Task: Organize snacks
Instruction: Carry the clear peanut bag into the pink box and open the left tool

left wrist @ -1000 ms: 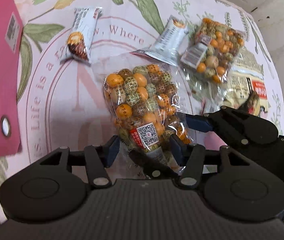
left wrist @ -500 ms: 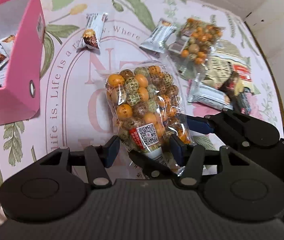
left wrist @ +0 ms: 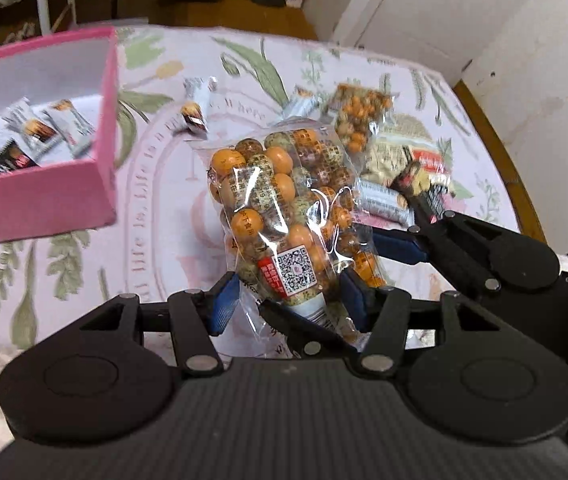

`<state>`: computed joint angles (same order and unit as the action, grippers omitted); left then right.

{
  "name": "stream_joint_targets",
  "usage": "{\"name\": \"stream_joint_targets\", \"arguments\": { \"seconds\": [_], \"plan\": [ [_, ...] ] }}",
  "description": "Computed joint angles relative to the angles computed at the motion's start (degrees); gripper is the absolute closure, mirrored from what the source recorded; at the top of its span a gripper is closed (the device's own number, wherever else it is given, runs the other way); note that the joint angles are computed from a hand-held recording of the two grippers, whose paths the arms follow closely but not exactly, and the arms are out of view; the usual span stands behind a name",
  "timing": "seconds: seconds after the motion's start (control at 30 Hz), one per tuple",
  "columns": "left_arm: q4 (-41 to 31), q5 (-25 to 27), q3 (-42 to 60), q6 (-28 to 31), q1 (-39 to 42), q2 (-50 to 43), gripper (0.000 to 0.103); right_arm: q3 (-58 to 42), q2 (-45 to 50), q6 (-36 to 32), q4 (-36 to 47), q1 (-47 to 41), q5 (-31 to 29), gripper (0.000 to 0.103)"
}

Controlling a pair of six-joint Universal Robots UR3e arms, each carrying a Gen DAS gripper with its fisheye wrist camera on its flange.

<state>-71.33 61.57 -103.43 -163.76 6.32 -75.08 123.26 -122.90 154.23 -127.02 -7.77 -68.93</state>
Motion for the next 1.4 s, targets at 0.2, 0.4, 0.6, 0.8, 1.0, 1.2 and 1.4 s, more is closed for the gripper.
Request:
{"name": "stream_joint_targets", "arguments": {
  "seconds": [0.2, 0.4, 0.6, 0.8, 1.0, 1.2, 1.4],
  "plan": [
    [-7.5, -4.5, 3.3, 4.1, 9.2, 6.7, 0.048, -7.9, 7.4, 2.5, -7.5, 9.7, -4.8, 0.029],
    [-4.9, -7.0, 7.2, 3.3, 16.5, 4.9, 0.048, -20.3, 22.7, 5.2, -14.0, 13.8, -2.6, 0.029],
    [6.2, -6.5, 11.7, 0.3, 19.3, -7.5, 0.047, -29.0, 42.0, 4.0, -29.8, 17.5, -0.7, 0.029],
    [17.9, -3.6, 16.0, -6.8, 18.3, -23.6, 0.046, -40.7, 58.8, 5.3, -32.1, 18.0, 2.8, 0.029],
    [20.0, 0.5, 17.9, -7.9, 17.0, -31.0, 0.046, -54.5, 68.2, 4.5, -19.6, 19.0, 2.8, 0.029],
    [17.0, -2.0, 20.7, -9.0, 18.6, -35.0, 0.046, -63.0, 71.9, 5.3, -11.0, 20.9, -0.3, 0.027],
    [15.4, 0.9, 24.2, -11.6, 17.5, -37.4, 0.048, -68.9, 76.2, 3.3, -8.1, 23.4, -4.0, 0.028]
  ]
}}
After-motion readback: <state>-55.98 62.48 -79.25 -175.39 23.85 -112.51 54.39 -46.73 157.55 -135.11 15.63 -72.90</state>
